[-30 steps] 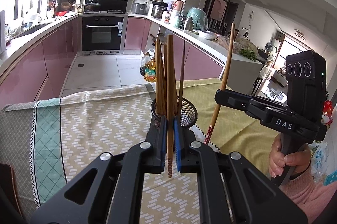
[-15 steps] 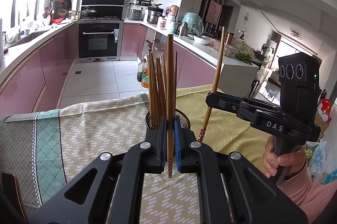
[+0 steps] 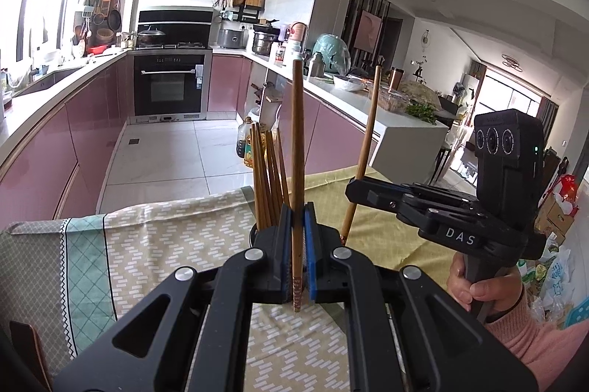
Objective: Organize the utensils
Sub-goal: 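Lower the held chopstick into the black mesh holder with the right gripper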
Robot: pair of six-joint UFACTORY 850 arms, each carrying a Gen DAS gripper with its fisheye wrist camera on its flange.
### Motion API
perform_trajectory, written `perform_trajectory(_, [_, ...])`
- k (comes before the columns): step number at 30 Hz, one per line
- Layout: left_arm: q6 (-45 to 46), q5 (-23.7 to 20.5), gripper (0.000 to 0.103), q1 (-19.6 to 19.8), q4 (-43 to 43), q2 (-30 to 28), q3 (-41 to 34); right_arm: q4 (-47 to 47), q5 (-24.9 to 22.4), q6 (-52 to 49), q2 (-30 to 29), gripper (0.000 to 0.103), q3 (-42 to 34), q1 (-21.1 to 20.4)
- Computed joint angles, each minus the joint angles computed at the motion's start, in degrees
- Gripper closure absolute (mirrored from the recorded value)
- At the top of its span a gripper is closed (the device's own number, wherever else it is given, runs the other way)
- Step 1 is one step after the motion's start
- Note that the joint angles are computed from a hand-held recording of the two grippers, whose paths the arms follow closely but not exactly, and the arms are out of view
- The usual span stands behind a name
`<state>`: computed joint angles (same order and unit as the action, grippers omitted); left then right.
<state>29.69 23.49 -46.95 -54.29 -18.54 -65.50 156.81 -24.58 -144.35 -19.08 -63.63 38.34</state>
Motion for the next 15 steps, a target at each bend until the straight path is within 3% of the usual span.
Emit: perform_trajectory(15, [-0.8, 2.0, 0.096, 0.0, 2.1, -0.6, -1.7, 1.8, -0.2, -2.3, -0.5, 0.097, -1.4, -0.2])
